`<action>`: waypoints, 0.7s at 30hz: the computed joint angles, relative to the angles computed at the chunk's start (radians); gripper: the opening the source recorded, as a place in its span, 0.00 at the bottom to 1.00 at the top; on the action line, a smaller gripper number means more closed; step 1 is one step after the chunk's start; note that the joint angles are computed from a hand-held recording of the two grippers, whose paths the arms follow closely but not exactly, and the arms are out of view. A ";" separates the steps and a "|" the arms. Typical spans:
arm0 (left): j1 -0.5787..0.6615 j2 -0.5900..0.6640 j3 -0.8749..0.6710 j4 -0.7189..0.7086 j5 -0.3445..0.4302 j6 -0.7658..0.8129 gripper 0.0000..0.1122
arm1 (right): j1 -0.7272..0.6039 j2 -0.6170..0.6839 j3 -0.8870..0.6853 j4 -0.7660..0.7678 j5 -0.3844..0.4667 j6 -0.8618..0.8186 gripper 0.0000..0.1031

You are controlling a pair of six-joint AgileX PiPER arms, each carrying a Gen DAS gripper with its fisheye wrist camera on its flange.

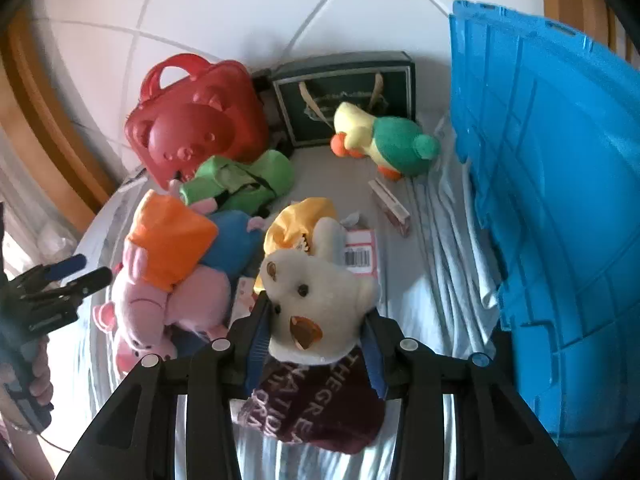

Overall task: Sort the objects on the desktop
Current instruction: 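Carry the bear plush with the right tool into the crate while the left tool carries the pig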

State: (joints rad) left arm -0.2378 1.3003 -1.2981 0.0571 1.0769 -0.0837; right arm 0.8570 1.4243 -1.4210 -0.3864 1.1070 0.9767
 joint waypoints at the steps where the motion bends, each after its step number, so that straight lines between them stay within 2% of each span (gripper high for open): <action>1: -0.015 0.035 -0.008 0.020 0.002 -0.021 0.65 | -0.006 0.004 -0.002 0.004 -0.002 -0.003 0.39; 3: -0.017 0.100 -0.026 0.025 0.008 -0.032 0.65 | -0.030 0.015 -0.006 0.018 -0.017 -0.020 0.39; 6: 0.020 0.185 -0.065 -0.081 0.026 0.021 0.67 | -0.066 0.031 -0.004 0.036 -0.037 -0.046 0.39; 7: 0.005 0.209 -0.074 -0.059 0.026 0.008 0.71 | -0.086 0.045 -0.009 0.048 -0.048 -0.061 0.39; 10: -0.051 0.280 -0.096 0.064 0.024 -0.064 0.71 | -0.122 0.073 -0.013 0.079 -0.073 -0.088 0.39; 13: -0.036 0.245 -0.055 0.054 -0.032 -0.068 0.60 | -0.141 0.095 -0.018 0.101 -0.092 -0.110 0.39; 18: -0.053 0.102 -0.017 0.073 -0.034 -0.092 0.59 | -0.100 0.072 -0.044 0.038 -0.068 -0.069 0.39; 21: -0.097 0.005 -0.040 0.095 -0.006 -0.126 0.59 | -0.023 0.040 -0.095 -0.069 0.001 0.000 0.39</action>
